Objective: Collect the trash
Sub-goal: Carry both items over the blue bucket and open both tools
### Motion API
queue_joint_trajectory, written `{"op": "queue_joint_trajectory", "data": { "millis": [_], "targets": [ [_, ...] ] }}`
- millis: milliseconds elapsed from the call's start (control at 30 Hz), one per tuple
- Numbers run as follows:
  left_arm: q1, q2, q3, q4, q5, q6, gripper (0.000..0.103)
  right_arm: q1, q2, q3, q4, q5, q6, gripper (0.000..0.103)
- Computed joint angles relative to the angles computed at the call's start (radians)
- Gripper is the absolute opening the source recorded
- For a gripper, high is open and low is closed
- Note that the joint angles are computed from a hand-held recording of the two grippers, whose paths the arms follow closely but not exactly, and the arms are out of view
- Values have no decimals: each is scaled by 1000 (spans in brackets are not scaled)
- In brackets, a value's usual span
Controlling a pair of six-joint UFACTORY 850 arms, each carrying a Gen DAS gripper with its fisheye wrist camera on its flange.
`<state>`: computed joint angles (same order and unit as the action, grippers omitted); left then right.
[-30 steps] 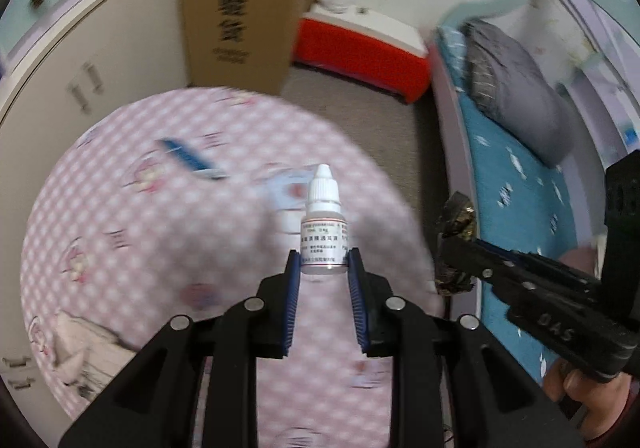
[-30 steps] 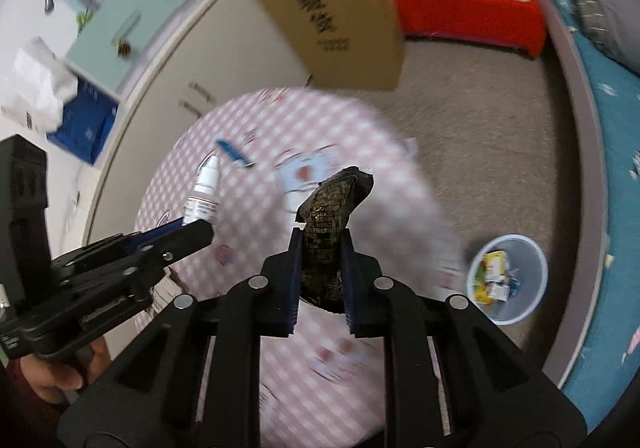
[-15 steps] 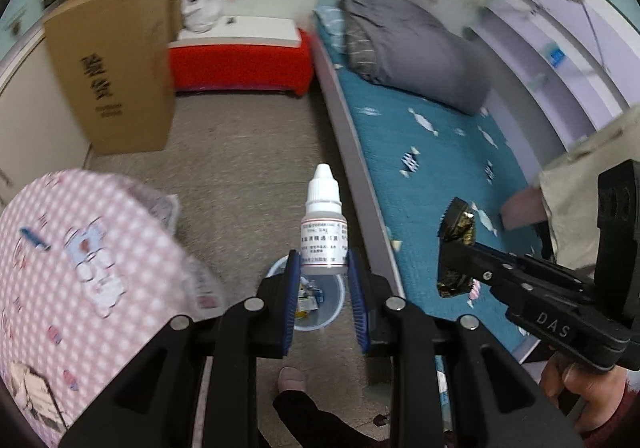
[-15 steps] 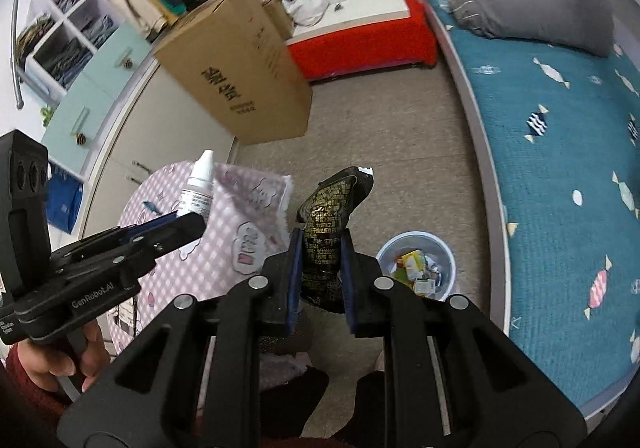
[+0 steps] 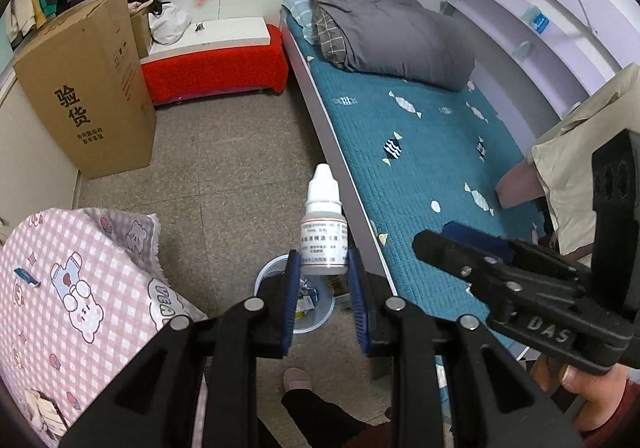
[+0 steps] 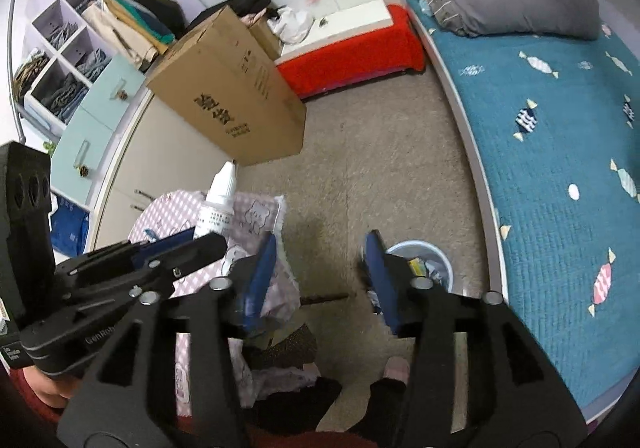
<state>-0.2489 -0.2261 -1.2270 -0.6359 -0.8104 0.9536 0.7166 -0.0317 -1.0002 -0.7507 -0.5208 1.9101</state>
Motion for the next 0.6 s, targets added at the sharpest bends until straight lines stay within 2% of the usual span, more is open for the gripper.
{"op": "queue_joint_trajectory", "data": {
  "millis": [600],
  "targets": [
    [-59,-2,-10,12,-5,16,23,17,79,64,-59,-84,124,52]
  ]
}}
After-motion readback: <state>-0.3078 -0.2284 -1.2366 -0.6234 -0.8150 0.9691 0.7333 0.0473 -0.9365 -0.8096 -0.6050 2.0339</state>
